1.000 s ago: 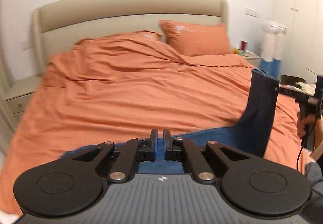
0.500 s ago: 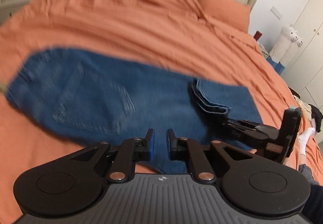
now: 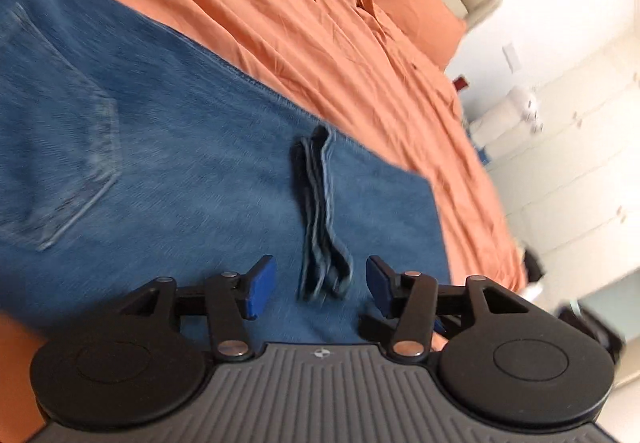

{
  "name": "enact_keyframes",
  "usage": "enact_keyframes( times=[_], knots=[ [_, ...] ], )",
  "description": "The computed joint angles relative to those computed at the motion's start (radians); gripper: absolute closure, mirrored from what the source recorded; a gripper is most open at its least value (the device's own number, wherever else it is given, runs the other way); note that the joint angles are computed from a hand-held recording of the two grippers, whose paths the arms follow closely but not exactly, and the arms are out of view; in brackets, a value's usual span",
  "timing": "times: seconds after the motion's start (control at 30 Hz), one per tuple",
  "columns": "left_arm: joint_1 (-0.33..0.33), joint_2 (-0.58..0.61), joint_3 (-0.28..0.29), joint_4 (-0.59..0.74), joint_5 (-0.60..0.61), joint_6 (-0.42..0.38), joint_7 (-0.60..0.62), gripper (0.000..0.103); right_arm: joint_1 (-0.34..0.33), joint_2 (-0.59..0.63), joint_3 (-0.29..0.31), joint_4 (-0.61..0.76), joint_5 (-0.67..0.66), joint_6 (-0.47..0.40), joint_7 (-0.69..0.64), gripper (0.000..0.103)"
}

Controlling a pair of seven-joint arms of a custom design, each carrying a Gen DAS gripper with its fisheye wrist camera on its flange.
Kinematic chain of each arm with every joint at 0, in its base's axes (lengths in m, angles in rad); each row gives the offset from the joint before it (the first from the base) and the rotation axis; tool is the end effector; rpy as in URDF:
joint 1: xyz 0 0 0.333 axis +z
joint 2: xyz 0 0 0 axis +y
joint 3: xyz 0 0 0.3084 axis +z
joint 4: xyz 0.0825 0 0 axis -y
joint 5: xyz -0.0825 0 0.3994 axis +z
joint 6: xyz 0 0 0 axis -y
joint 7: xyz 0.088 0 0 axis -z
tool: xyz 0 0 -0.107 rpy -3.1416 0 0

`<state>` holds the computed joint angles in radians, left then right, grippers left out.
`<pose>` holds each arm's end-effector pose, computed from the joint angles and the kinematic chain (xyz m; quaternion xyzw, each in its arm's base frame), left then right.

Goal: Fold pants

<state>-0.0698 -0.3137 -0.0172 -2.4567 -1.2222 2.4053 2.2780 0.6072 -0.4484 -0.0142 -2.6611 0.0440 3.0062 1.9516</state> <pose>0.4765 -0.0479 0.4280 0.6513 -0.6119 0.4367 0.1030 0.3733 0.2475 0.4612 -0.7051 0.5945 -0.0999 0.3734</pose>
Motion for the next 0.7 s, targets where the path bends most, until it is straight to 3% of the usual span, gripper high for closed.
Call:
enact_keyframes(
  times=[0.1, 0.23, 0.3, 0.4, 0.57, 0.63, 0.7],
  knots=[
    [-0.011, 0.119, -0.008, 0.089, -0.086, 0.02, -0.008, 0.043, -0.108, -0.062, 0.045, -0.041, -0.069, 0.013, 0.025, 0.05],
    [0.008, 0.269, -0.044, 0.217, -0.152, 0.021, -0.065, 0.044, -0.364, -0.124, 0.185, -0.092, -0.247, 0.032, 0.118, 0.049],
    [0.015, 0.326, -0.071, 0.272, -0.134, 0.058, -0.087, 0.047, -0.431, -0.137, 0.195, -0.119, -0.295, 0.043, 0.154, 0.05],
    [0.028, 0.395, -0.102, 0.339, -0.107, 0.072, -0.106, 0.052, -0.436, -0.139, 0.129, -0.149, -0.298, 0.065, 0.191, 0.051],
    [0.038, 0.422, -0.14, 0.374, -0.058, 0.114, -0.1, 0.088, -0.359, -0.137, -0.006, -0.144, -0.243, 0.037, 0.182, 0.059],
    [0.025, 0.388, -0.156, 0.349, -0.055, 0.182, -0.024, 0.094, -0.359, -0.146, -0.012, -0.147, -0.23, 0.033, 0.18, 0.06],
    [0.003, 0.321, -0.172, 0.303, -0.117, 0.256, 0.158, 0.096, -0.385, -0.162, 0.01, -0.155, -0.235, 0.03, 0.188, 0.061]
  ],
)
